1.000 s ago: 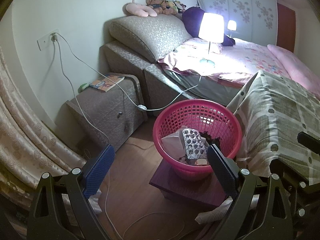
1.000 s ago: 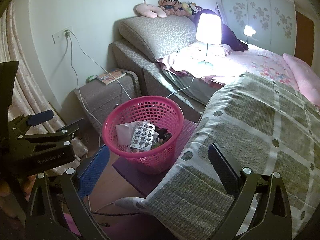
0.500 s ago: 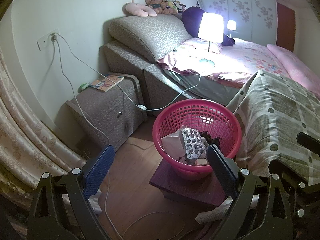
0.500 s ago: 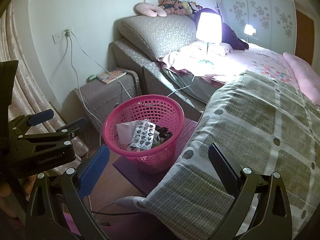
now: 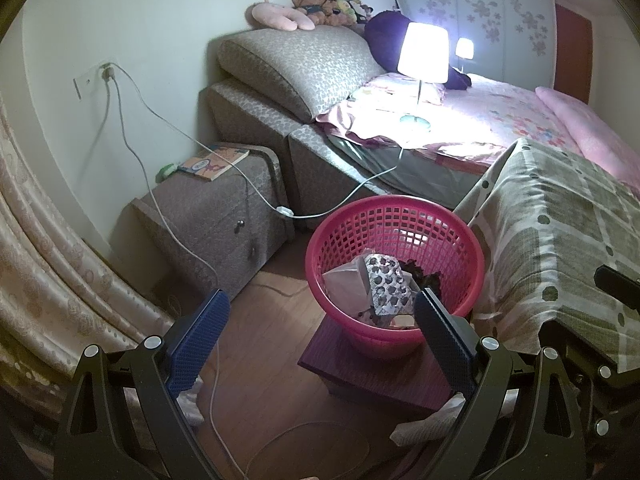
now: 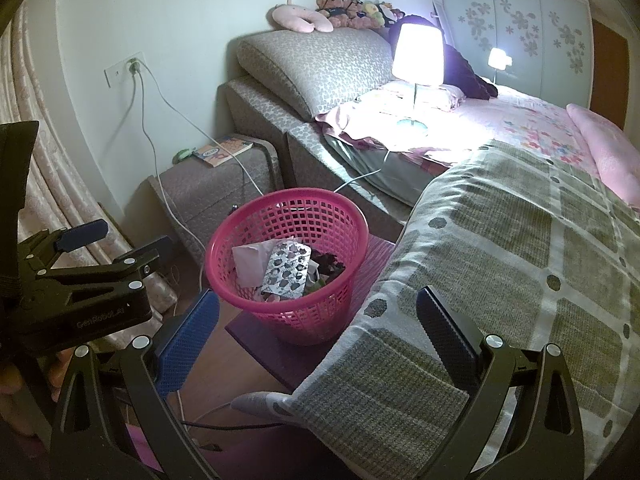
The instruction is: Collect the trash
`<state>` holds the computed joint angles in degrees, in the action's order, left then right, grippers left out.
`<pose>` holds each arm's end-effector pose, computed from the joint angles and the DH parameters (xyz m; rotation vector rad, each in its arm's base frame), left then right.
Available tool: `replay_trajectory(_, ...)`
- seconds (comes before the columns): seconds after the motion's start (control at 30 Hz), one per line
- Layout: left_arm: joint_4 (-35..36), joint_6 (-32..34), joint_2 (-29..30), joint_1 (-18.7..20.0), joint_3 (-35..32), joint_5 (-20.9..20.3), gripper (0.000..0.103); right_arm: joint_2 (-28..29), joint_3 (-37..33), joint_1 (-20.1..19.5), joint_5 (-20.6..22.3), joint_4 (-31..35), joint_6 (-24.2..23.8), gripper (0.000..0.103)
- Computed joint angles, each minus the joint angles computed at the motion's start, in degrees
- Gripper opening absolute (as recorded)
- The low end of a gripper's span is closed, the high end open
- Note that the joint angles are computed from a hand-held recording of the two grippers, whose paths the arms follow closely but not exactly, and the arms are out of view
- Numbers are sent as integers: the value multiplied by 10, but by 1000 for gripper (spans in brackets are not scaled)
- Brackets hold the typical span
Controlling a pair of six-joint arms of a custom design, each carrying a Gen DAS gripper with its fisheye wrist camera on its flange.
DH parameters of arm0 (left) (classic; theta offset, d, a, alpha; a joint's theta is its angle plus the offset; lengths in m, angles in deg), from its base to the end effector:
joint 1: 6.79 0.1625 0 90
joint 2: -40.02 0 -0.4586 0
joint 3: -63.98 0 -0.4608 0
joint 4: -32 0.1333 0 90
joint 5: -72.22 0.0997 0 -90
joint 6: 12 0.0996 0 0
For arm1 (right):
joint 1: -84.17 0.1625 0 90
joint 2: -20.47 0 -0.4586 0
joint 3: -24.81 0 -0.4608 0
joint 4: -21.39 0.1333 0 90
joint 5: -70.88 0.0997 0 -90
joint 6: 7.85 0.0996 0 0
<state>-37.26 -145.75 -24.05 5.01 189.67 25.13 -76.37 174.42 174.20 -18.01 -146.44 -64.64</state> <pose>-0.3118 -0.2706 0.0610 -0.2725 1.7600 -1.0419 0.1354 -0.3566 0.2030 1.3825 -2.5428 0.5793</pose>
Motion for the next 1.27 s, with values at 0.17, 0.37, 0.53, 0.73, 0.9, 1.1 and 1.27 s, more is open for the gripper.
replay_trajectory(0.17,0,1,0,0,0,0,90,1,0,1,-1,-1,1,96)
replay_trajectory(0.37,-20,6,-8,1,9,3,90,1,2,-3,0,-2,-1,96)
replay_trajectory(0.53,-37,14,-16,3,16,4,90,1,4,-6,0,-2,-3,96)
replay_trajectory(0.73,-38,12,-20,1,20,8,90,3,3,-8,-1,-3,-3,96)
replay_trajectory(0.9,-8,-7,-5,-1,6,11,90,-1,-1,-13,5,2,1,96)
replay_trajectory(1.1,-23,23,16,9,-14,25,90,-34,-6,-33,28,6,9,96)
replay_trajectory(1.27,-85,96,53,17,-35,64,90,-82,-23,-84,50,9,17,96)
